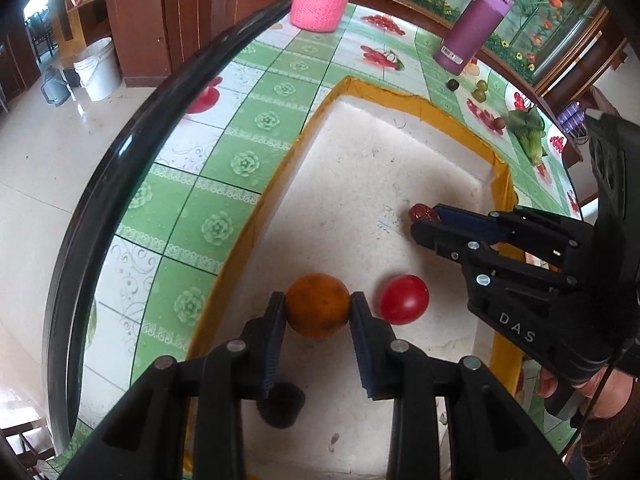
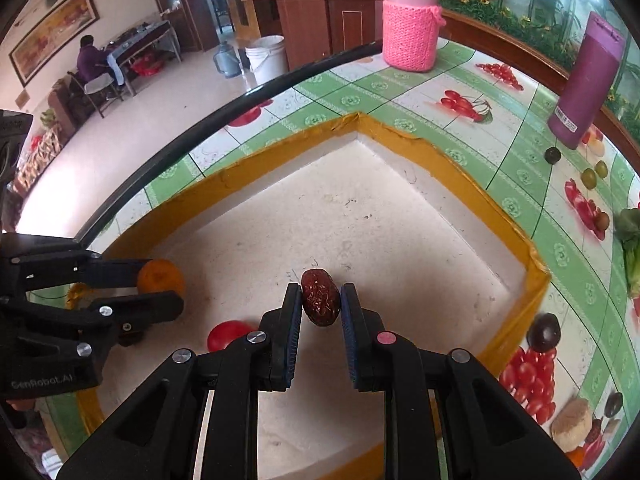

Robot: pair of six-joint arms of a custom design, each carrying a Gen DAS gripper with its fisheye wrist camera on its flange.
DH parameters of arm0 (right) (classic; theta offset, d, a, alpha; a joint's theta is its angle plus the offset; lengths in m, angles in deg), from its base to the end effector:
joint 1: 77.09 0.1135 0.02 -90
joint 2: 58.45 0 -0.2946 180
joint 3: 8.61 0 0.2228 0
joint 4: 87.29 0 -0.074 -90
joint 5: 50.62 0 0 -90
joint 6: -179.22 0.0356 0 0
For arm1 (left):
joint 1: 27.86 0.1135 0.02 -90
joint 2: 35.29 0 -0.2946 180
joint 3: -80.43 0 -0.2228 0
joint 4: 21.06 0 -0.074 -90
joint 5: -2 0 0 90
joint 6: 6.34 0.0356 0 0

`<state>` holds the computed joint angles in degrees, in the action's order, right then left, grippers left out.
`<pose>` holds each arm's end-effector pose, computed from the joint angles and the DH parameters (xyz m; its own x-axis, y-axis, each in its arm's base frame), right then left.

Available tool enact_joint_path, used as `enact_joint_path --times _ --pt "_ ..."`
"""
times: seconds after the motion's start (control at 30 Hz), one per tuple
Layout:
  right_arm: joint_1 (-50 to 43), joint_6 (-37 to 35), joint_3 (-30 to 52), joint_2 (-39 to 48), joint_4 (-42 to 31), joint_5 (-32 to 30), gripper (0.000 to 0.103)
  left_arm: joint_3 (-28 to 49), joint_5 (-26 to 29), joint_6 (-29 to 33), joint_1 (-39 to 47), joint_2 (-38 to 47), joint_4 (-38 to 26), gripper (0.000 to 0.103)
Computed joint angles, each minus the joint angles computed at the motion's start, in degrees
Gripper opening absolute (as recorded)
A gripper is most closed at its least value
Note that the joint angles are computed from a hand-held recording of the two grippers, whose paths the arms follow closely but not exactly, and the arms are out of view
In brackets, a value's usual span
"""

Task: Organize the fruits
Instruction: 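Open the left gripper to drop the orange while the right gripper drops the date into the tray, then move both grippers back over the fruits on the tablecloth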

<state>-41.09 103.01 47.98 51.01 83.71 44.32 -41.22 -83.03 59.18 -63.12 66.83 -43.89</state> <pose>0.2479 0.1764 0.1171 -0.8246 -0.3056 -0.4760 -0.3668 0.9295 0.0386 0.2319 -0.1677 0.1469 -0.9320 0.1533 -0.3285 0.2385 0.9418 -0.2369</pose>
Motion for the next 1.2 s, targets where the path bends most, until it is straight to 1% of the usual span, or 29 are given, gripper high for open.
enact_joint_path --times 0.23,0.3,0.33,0.37,0.5,0.57,0.67,0.7,0.8,0.87,0.93,0.97,1.03,1.1,1.2 --pt "-0.34 -0.32 0.2 1.67 -0.1 0.11 0.02 -0.12 -0.71 -0.4 -0.38 0.97 0.61 0.036" --pt "-0.47 -0.42 -0.47 1.38 0.42 0.06 0.022 -0.36 -2.01 -0.74 -0.92 0.59 0.31 0.044" --pt "-0.34 -0.23 -0.67 1.15 0.17 0.44 0.025 -0.81 -3.05 -1.27 -1.29 0.07 0.26 0.052" --pt "-0.19 -0.13 -1.2 0.72 0.24 0.74 0.026 -1.45 -3.88 -1.65 -1.58 -0.58 0.47 0.055" --pt "0.66 0.56 -3.95 -2.2 0.79 0.99 0.027 -3.97 -6.05 -3.01 -2.78 -3.84 0.71 0.058" --pt "1.5 1.51 -5.57 -4.21 0.9 1.31 0.027 -4.9 -7.38 -4.07 -3.75 -5.4 0.59 0.063" --pt "2.89 3.26 -8.6 -8.64 0.94 2.11 0.028 -6.68 -9.65 -5.95 -5.75 -8.43 0.07 0.065" --pt "3.41 3.92 -9.71 -10.46 0.77 2.41 0.03 -7.24 -10.2 -6.51 -6.35 -9.46 -0.05 0.065" --pt "5.37 5.74 -12.87 -16.35 -0.39 4.14 0.031 -8.28 -12.9 -9.48 -9.27 -12.02 -0.82 0.071" --pt "7.03 7.21 -14.99 -20.5 -1.7 6.2 0.035 -8.29 -16.12 -11.6 -12.24 -13.17 -1.63 0.074" --pt "8.61 9.12 -17.77 -25.41 -3.12 7.93 0.044 -7.33 -19.42 -13.44 -15.45 -13.28 -3.33 0.075" --pt "8.97 9.86 -18.81 -27.44 -3.9 8.38 0.046 -6.87 -20.56 -14.02 -17.08 -13.29 -3.99 0.076" --pt "10.16 12.16 -21.7 -33.08 -6.27 9.85 0.054 -5.67 -22.01 -15.21 -20.0 -12.97 -5.37 0.077" --pt "10.42 13.67 -24.1 -38.44 -9.04 10.76 0.056 -4.12 -22.73 -16.24 -22.36 -12.22 -6.3 0.078" --pt "10.49 15.79 -26.68 -47.42 -15.59 12.25 0.056 -0.87 -24.0 -17.97 -26.69 -10.35 -8.03 0.08"
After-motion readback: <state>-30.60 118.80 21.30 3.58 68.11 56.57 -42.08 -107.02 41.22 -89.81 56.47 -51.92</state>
